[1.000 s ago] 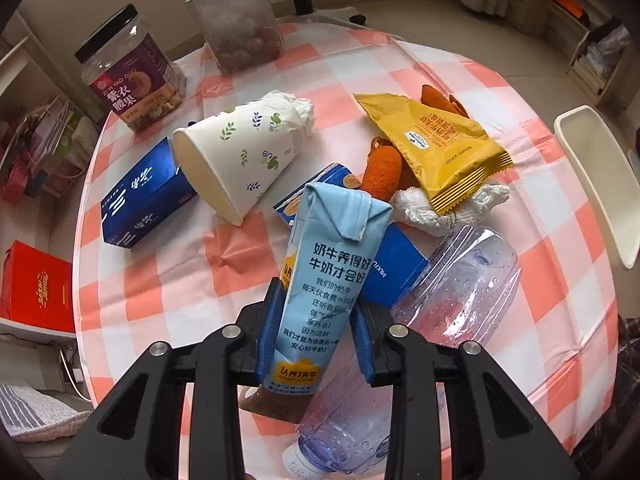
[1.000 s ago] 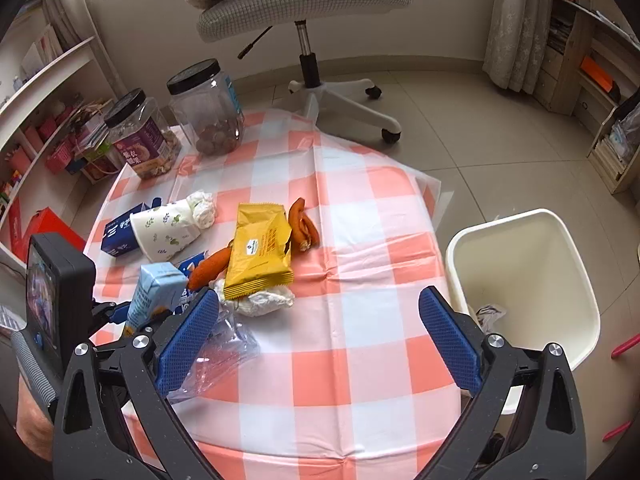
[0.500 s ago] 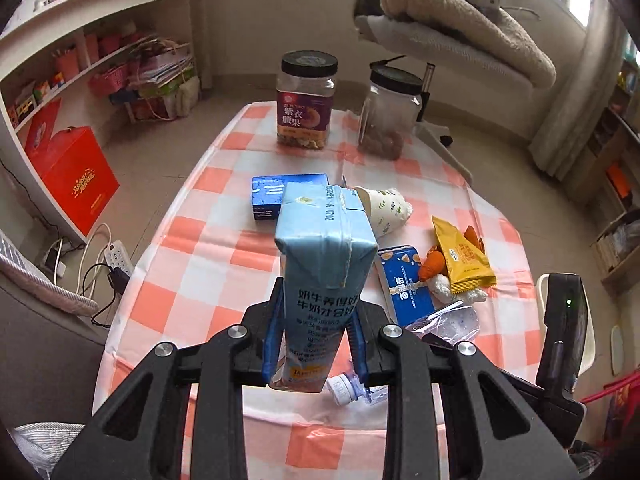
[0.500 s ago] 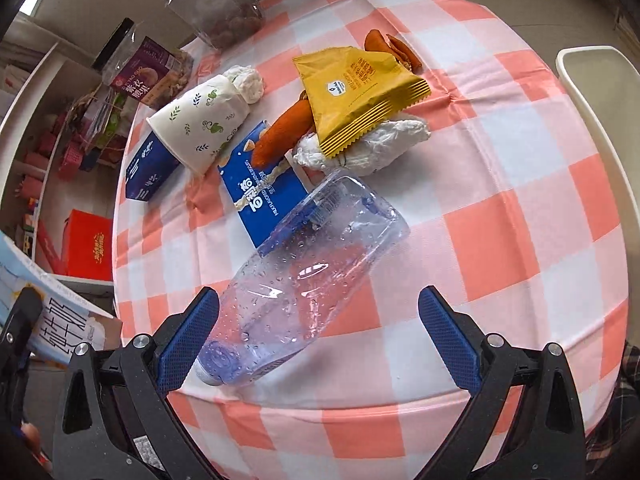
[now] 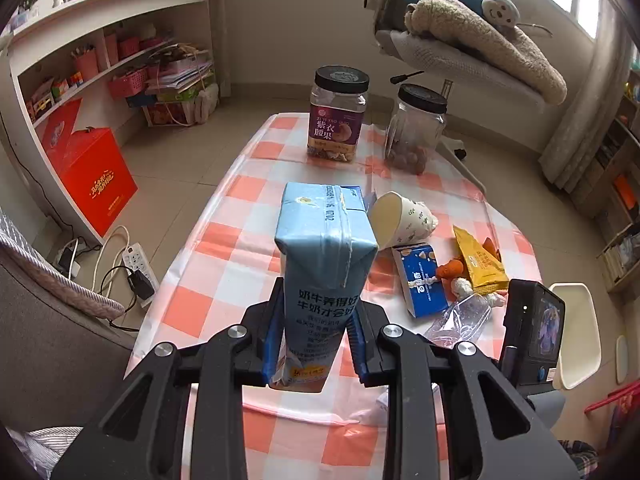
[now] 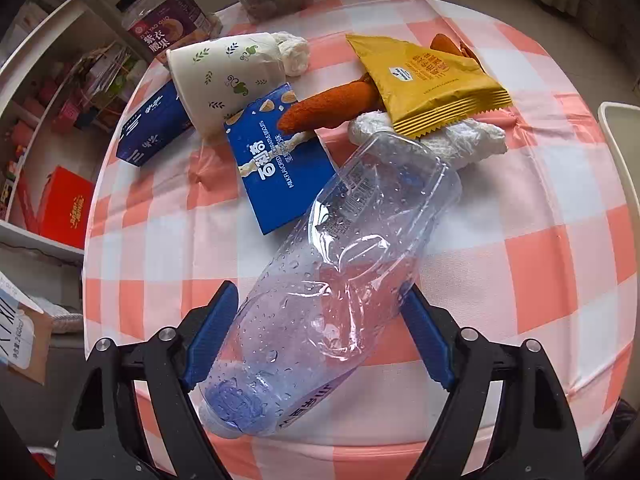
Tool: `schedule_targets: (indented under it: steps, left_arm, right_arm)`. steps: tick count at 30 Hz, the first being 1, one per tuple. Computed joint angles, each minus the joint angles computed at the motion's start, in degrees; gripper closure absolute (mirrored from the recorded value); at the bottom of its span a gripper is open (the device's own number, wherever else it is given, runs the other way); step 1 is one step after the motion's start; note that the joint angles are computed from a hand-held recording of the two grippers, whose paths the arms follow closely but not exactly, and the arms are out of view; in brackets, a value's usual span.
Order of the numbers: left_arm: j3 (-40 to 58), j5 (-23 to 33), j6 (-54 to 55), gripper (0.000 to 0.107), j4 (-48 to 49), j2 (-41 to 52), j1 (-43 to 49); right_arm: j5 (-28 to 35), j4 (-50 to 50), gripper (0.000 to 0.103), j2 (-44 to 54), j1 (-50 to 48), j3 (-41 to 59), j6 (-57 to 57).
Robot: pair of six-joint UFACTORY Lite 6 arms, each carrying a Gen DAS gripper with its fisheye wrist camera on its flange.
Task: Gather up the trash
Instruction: 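Grasp the clear water bottle with the right tool while the left tool holds the carton, then lift and carry the carton and bottle toward the white bin with both tools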
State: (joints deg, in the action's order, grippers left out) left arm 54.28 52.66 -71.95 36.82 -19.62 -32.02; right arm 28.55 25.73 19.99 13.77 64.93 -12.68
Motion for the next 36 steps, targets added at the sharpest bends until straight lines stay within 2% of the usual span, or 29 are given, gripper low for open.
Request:
schedule_targets:
  steps: [3,11,13,20,21,22,23,26,30,32,33,34,36]
  left_arm:
    - [0.2,-0.4,0.4,0.079,-0.5,1.0,0.4]
    - [1.7,-1.2,-0.3,0.079,-1.0,4.2,-1.2]
    - [2.5,-1.3,-0.7,0.079,-0.7,5.4,-1.8]
    - [5.7,-2.1,-1.4,0.079,-0.6,9.9,-3.4]
    - [6.1,-2.2,-1.4,0.079,-0.7,10.4,-3.6]
    - [6.4,-2.3,-1.4,0.079,-0.6,10.7,-3.7]
    - [6.7,-2.3,-1.5,0.079,-0.5,11.0,-3.9]
    - [6.5,-2.4,-1.1,0.079,-0.3,11.0,-3.5]
    - [4.7,-3.1,0.5,0.078,-1.8,10.1,-1.6]
    - [4.0,-3.2,1.0,0.078,-2.1,9.5,-0.8]
    - [3.7,-3.3,1.3,0.078,-2.3,9.1,-0.5]
    - [3.5,-3.4,1.3,0.078,-2.4,8.9,-0.2]
    - [3.1,-4.0,1.6,0.078,-2.8,8.0,0.4]
  right_arm:
    - [0.6,-3.3,0.038,-1.3,-0.9,0.0,-1.8]
    - [5.1,3.9,0.053,-7.8,-8.4,-0.5,-17.5]
    - [6.9,6.6,0.071,-9.1,-10.5,0.1,-21.7]
    - [10.6,8.2,0.067,-7.1,-14.1,2.7,-24.8]
    - [10.7,8.5,0.062,-6.4,-14.1,2.9,-24.7]
    - [10.5,8.8,0.052,-5.6,-14.0,3.3,-24.5]
    - [9.8,8.8,0.048,-4.7,-13.7,3.5,-23.8]
    - [9.7,8.3,0.047,-0.6,-12.5,5.7,-20.4]
    - [8.6,5.7,0.037,3.3,-9.9,7.4,-15.4]
    - [7.5,3.9,0.039,3.9,-8.4,6.9,-13.8]
    - [7.1,3.4,0.053,3.8,-7.8,6.5,-13.7]
    - [7.0,3.4,0.059,3.5,-7.4,6.3,-14.4]
    - [5.3,2.9,0.059,1.2,-6.7,4.8,-15.0]
